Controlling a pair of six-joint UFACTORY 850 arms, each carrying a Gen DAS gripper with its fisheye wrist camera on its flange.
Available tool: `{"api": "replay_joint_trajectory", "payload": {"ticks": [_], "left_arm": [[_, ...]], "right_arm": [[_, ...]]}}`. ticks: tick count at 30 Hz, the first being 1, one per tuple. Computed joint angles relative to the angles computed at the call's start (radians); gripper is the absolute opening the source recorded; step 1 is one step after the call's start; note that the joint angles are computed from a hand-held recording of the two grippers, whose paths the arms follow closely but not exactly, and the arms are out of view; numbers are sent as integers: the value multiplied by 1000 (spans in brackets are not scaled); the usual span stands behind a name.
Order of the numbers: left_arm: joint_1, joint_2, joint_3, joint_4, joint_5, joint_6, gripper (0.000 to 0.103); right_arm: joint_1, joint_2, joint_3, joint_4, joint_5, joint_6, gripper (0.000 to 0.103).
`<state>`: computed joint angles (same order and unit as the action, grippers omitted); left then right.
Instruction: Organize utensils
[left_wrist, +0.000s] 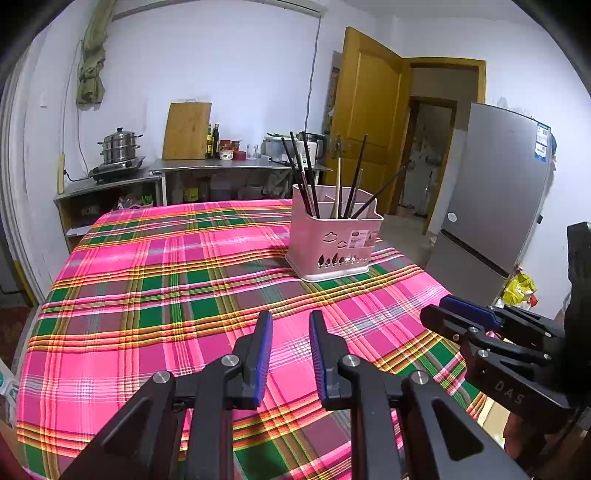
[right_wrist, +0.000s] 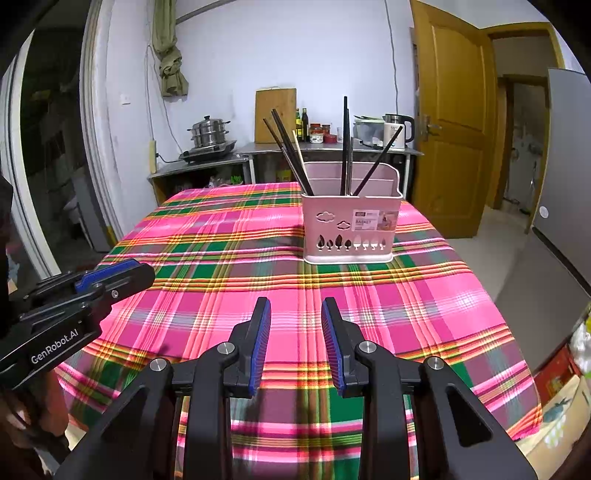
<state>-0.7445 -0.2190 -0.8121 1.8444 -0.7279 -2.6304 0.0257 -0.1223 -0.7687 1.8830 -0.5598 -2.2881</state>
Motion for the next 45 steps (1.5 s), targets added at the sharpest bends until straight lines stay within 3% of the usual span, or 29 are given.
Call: {"api": "replay_joint_trajectory", "payload": {"ticks": [45], "left_arm": [[-3, -4, -4, 18, 4, -16, 20]], "right_arm": [[-2, -11, -6, -3, 1, 2, 29]]}}
